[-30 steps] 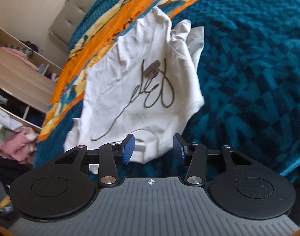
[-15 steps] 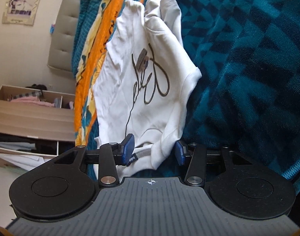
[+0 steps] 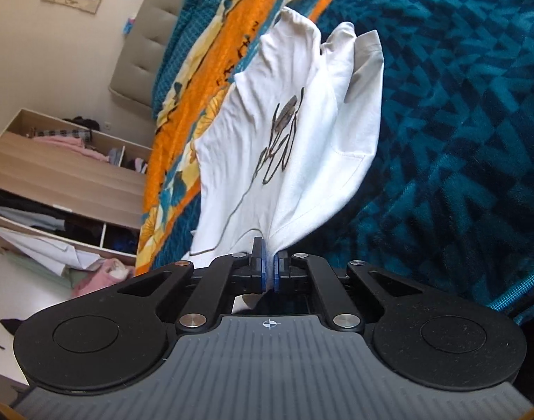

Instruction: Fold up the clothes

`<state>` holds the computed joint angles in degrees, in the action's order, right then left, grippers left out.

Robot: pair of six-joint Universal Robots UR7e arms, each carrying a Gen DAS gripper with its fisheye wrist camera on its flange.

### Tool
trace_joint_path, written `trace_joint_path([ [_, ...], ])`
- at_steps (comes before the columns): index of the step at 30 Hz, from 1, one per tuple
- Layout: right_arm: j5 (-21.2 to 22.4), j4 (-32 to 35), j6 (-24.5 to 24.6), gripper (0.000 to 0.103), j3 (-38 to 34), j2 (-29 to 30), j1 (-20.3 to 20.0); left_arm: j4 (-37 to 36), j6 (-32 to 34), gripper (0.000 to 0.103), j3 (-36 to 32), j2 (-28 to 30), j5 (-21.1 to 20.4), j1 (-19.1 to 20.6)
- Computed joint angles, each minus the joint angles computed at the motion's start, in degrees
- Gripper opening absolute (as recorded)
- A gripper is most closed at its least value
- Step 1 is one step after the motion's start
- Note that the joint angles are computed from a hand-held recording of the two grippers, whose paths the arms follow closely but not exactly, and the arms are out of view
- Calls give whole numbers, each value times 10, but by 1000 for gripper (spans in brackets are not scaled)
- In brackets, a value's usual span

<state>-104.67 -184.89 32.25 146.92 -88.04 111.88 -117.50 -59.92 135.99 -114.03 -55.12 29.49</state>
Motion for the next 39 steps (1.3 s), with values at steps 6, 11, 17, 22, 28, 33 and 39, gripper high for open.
trace_joint_path([
  [6, -67, 123, -68, 27, -26, 25, 27, 116, 19, 17, 5, 43, 11, 14],
  [11, -85, 83, -124, 46, -16, -41, 31, 182, 67, 28, -16, 10, 20, -29],
  [17, -73, -99, -146, 49, -23, -17, -81, -32, 147, 46, -14, 90, 58, -20],
  [22, -31, -211, -146, 47, -56, 74, -175, -125, 191, 46, -37, 192, 62, 27],
  [28, 13, -185, -200, 47, -99, 125, -222, -140, 192, 46, -37, 201, 42, 49],
  [33, 51, -189, -233, 1, -111, 145, -234, -136, 182, 46, -36, 200, 48, 55],
  [39, -168, -445, -323, 1, -107, 204, -128, -133, 180, 46, -25, 182, 65, 49],
])
